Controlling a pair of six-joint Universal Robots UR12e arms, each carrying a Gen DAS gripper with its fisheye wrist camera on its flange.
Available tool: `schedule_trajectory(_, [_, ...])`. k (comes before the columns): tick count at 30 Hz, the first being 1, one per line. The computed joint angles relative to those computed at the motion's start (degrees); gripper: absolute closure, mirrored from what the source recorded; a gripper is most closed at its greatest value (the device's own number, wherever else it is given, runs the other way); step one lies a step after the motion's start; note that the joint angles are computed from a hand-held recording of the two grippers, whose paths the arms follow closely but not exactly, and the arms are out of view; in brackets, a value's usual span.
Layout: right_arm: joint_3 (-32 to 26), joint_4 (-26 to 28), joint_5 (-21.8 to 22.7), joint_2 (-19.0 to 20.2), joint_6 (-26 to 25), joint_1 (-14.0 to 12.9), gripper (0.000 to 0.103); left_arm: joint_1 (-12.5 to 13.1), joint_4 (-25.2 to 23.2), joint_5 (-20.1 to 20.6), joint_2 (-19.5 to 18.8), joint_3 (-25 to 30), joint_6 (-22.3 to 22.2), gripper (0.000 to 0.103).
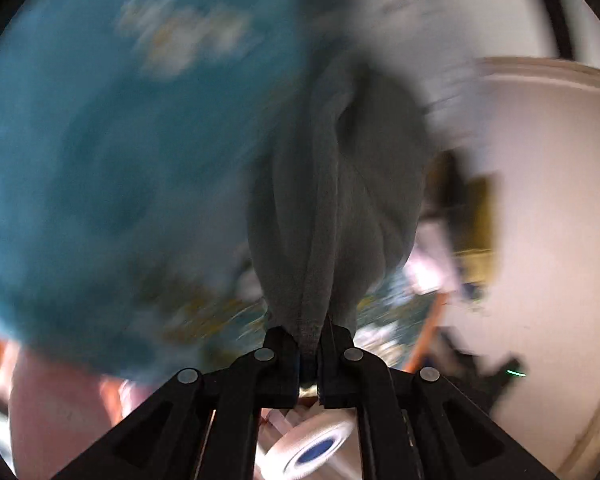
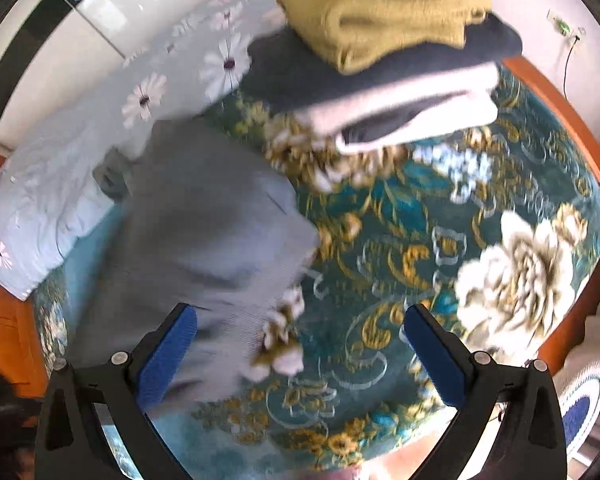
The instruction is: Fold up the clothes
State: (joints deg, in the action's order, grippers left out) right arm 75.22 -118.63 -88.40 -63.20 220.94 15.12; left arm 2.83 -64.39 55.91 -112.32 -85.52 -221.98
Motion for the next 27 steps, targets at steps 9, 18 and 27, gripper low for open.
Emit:
schedule_trajectory(9, [-3.2,4.6,-2.2,1.7,4.6,3.6,0.000,4.3,-5.9,-4.9,-1.9,3.1,12.4,0.060])
schedule_trajectory(18, [-11.7,7.0,-3.7,6.5,9.9,7.0,0.000,6.6,-3.7,-1.5,-12.1,15.3,11.4,0.043])
schedule_trajectory(27, [-17.9,17.2,-2.6,10.5,8.3,6.5,0.000,4.5,-6.9,-1.8,-27.3,36.4,2.2,0.031])
